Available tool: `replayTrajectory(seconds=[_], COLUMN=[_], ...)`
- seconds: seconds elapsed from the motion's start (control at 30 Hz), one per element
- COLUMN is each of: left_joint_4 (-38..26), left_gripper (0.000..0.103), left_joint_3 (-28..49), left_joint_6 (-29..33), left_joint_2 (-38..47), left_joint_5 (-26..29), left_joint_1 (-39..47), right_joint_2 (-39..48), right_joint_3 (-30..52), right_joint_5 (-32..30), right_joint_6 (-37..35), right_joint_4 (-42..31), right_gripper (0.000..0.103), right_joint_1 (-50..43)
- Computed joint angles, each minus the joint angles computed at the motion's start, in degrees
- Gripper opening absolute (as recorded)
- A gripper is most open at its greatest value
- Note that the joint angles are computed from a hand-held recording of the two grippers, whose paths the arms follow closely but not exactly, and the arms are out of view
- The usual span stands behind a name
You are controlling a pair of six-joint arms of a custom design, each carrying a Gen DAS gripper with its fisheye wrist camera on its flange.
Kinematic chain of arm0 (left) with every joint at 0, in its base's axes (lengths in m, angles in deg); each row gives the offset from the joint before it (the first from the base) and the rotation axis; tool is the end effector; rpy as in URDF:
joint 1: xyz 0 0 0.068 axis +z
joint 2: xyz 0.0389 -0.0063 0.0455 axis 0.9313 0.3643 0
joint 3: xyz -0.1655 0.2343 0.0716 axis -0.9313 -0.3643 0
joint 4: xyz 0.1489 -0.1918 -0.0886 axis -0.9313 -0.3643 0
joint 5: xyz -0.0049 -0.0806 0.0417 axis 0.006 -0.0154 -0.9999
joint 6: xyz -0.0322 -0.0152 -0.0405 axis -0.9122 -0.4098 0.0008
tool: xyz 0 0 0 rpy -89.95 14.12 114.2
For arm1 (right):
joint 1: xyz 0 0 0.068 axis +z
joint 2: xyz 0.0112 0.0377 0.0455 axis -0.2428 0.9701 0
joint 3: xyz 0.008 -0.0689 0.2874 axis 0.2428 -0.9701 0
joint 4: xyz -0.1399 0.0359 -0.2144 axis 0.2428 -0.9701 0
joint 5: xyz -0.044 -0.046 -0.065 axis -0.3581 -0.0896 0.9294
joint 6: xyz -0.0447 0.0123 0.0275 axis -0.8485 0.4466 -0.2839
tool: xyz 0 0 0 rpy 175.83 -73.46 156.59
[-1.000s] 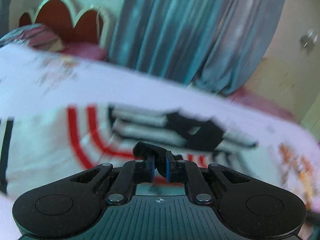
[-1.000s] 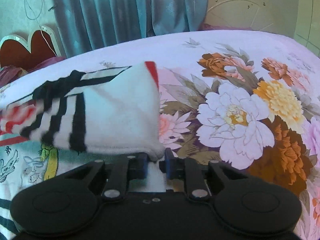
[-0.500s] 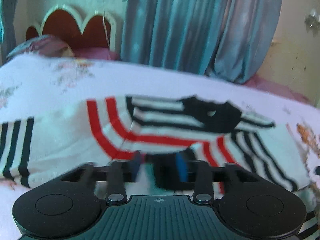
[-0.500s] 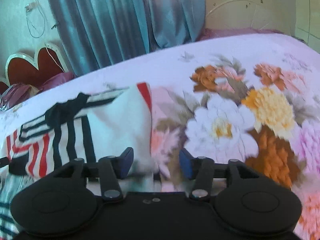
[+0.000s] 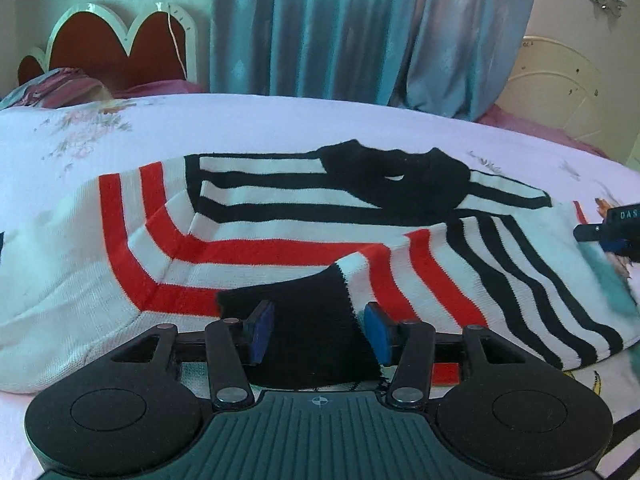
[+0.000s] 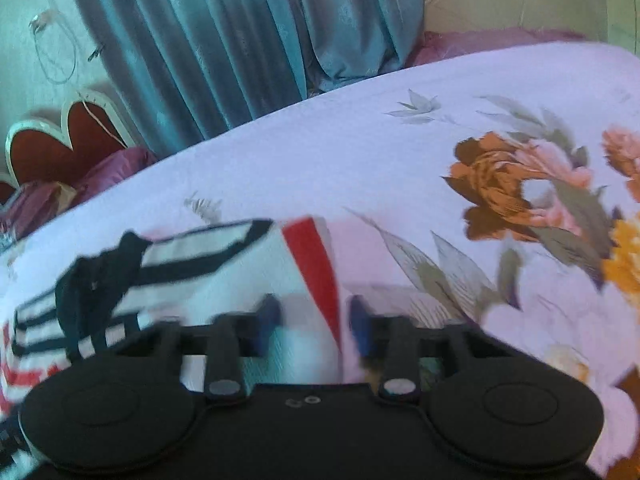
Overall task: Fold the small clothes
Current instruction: 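Release the cuff from the right gripper and lift away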
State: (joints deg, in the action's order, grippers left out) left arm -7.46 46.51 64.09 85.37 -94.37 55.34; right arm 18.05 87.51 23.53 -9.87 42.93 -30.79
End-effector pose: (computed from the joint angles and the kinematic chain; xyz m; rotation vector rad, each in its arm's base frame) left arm 0.2651 -0.0580 0.1040 -0.0493 2.3555 -0.0734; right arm 0.3208 -0.0862 0.1176 0.2710 2.3271 0.2186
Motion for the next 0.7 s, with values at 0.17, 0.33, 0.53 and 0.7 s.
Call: replayTrajectory(seconds=[0.17,0.33,0.53,0.7], left_joint_4=[0.7,-3.3,-2.3,-8.9], left_gripper=[0.049,0.05,0.064,0.065], left_joint_3=[0.3,0.9,0.2,-1.6], left_joint_6=[0.4,0.8,1.3,0.1], left_joint_2=[1.2,-1.8,-1.0,-10.0], left_joint_5=[-1.0,-3.3,-4.0,-1.3], left_joint_1=[-0.5,-2.0,-1.2,2.0], right_joint_2=[1.7,-3.0,-9.3,-10.9], right_joint_3=[-0.8,-4.0,-13.7,-13.4], right_joint_5=[7.7,12.6,10.2,15.1], right_joint_6=[-0.4,-3.1,-6.5,-4.1], right_joint_4=[4.8,6.3,10.7,5.6], right_gripper=[0.01,0.029,0.03,0.038], right_joint_1=[1.8,4.0,8.1,11.0])
